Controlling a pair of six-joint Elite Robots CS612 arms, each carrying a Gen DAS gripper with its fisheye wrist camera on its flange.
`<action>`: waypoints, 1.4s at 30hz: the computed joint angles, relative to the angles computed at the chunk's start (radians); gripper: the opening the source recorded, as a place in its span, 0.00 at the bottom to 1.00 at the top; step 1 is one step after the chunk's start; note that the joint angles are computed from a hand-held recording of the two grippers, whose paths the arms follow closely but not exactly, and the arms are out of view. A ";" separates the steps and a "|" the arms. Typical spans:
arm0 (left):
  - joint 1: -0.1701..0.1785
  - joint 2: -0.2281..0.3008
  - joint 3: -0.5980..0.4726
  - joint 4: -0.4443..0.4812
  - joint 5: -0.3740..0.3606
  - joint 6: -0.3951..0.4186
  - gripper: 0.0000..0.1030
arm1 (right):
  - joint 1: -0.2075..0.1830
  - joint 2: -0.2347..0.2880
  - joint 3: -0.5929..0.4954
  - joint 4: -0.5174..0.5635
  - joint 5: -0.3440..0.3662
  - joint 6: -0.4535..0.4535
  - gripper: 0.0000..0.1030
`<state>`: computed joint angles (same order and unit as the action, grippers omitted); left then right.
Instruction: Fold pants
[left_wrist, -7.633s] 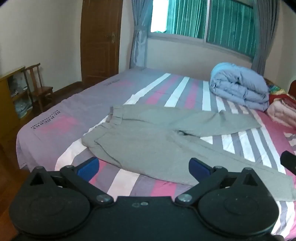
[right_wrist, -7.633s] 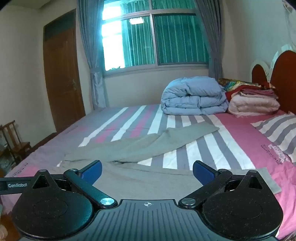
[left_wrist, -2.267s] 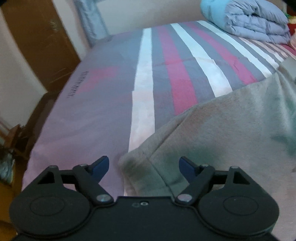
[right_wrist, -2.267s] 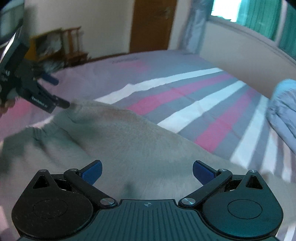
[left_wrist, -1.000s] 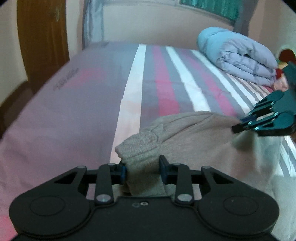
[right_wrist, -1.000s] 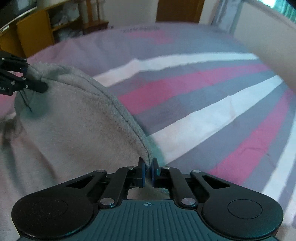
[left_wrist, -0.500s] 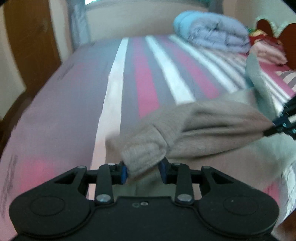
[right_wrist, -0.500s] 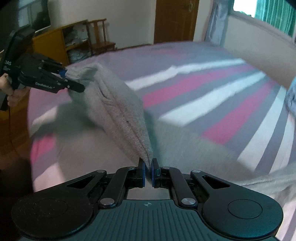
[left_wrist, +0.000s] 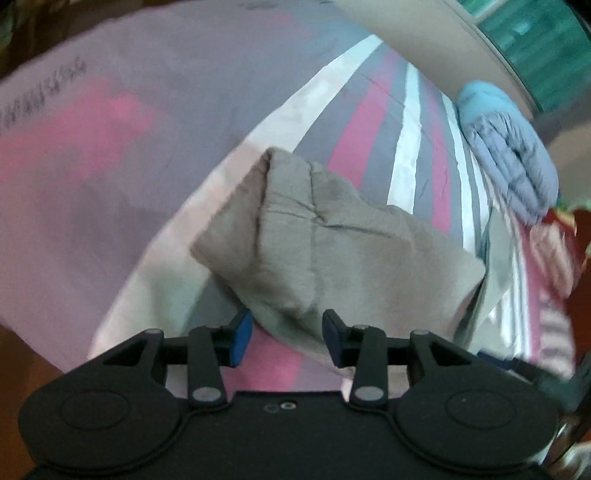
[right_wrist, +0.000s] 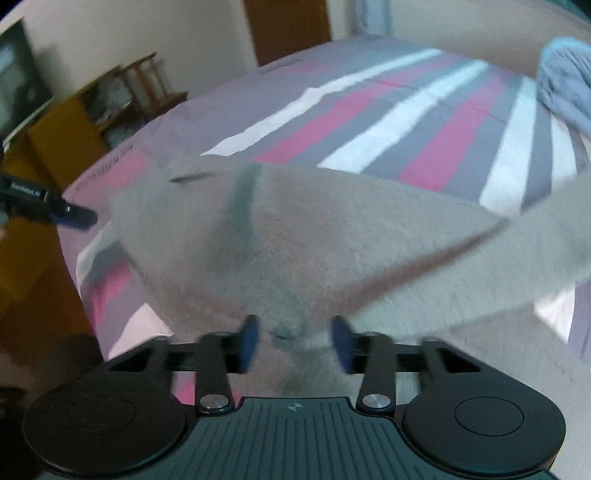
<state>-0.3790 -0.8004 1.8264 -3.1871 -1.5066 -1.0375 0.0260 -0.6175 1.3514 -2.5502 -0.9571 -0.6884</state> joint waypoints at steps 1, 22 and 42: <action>0.001 0.008 -0.008 -0.003 -0.004 -0.020 0.31 | -0.005 -0.004 -0.004 0.022 0.001 0.013 0.52; -0.041 0.081 -0.107 0.077 0.171 -0.150 0.15 | -0.004 0.000 -0.044 0.135 -0.115 0.209 0.52; -0.041 0.051 -0.091 0.059 0.270 0.060 0.15 | 0.032 -0.034 -0.021 0.040 -0.148 0.373 0.04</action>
<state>-0.4205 -0.7495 1.7357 -3.1278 -1.2361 -0.9772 0.0582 -0.6520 1.3302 -2.5099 -1.1049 -0.3151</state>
